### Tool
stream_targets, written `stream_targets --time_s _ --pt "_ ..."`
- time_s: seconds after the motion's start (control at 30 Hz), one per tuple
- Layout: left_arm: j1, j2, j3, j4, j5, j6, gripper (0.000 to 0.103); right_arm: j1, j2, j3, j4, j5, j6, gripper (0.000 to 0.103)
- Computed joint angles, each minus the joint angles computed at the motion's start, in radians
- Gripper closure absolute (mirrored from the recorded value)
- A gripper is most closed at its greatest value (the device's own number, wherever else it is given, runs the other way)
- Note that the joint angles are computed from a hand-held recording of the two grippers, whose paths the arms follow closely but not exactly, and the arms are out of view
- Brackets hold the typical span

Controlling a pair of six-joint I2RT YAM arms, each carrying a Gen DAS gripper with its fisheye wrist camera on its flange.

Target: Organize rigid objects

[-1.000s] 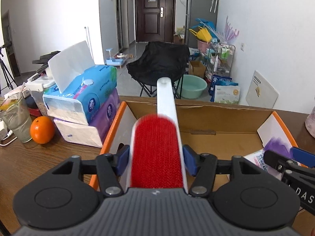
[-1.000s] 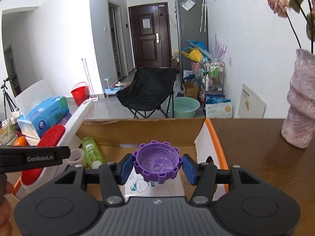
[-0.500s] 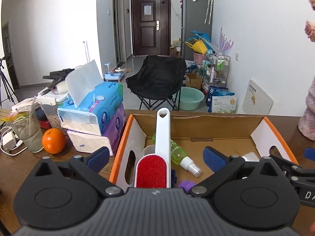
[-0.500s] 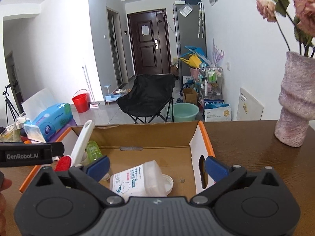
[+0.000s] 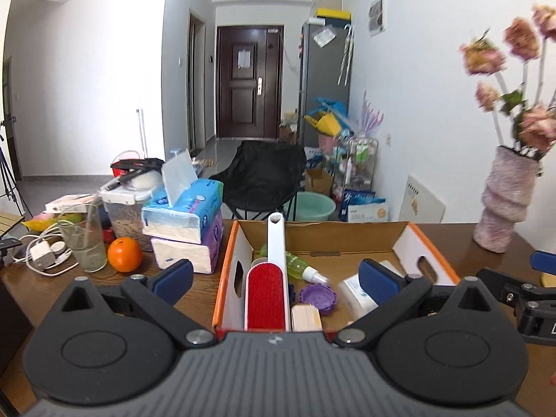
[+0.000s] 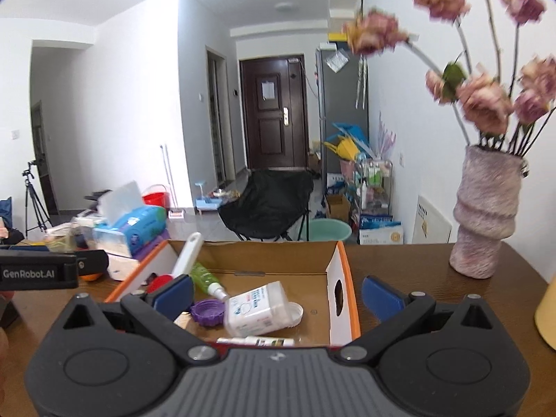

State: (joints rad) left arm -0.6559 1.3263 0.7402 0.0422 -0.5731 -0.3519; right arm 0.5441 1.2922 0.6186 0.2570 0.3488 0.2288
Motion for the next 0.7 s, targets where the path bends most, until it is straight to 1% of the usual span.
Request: stream_targets --time_s 0.07,0.13,0.27,0.37,0.43,0.47,0.5,0.53,0.57,0.6,0.63,0.67,0.7 --pt "-0.052 -0.089 -0.052 -0.020 -0.039 -0.016 0.000 0.053 -0.110 -0.050 -0.047 0.051 0.007 0.000" --pt "-0.123 -0.176 -0.096 -0.061 -0.111 -0.044 0.000 0.119 -0.205 -0.085 -0.099 0.120 0.013 0.000" --pt "-0.278 -0.331 -0.144 -0.199 -0.242 -0.129 0.000 0.287 -0.394 -0.128 -0.255 0.282 0.050 0.000" --pt "-0.435 -0.409 -0.139 -0.370 -0.394 -0.244 0.000 0.448 -0.502 -0.137 -0.398 0.438 0.115 0.000" --pt "-0.540 -0.436 -0.120 -0.512 -0.481 -0.360 0.000 0.570 -0.544 -0.129 -0.500 0.550 0.187 0.000" --pt "-0.597 -0.441 -0.107 -0.591 -0.524 -0.434 0.000 0.641 -0.560 -0.121 -0.565 0.615 0.238 0.000" --pt "-0.663 -0.424 -0.078 -0.711 -0.574 -0.552 0.000 0.701 -0.565 -0.111 -0.626 0.670 0.293 0.000" --pt "-0.732 -0.392 -0.047 -0.844 -0.620 -0.692 0.000 0.771 -0.559 -0.094 -0.710 0.735 0.373 0.000" --pt "-0.798 -0.348 -0.013 -0.989 -0.654 -0.849 0.000 0.841 -0.542 -0.075 -0.804 0.793 0.474 0.000" --pt "-0.866 -0.281 0.028 -1.170 -0.678 -1.056 0.000 0.911 -0.516 -0.049 -0.923 0.846 0.606 0.000" --pt "-0.929 -0.213 0.061 -1.337 -0.684 -1.261 0.000 0.970 -0.475 -0.018 -1.050 0.883 0.754 0.000" --pt "-0.999 -0.144 0.085 -1.500 -0.674 -1.476 0.000 1.034 -0.414 0.020 -1.210 0.914 0.944 0.000" --pt "-1.056 -0.093 0.097 -1.610 -0.658 -1.633 0.000 1.104 -0.334 0.060 -1.403 0.936 1.185 0.000"
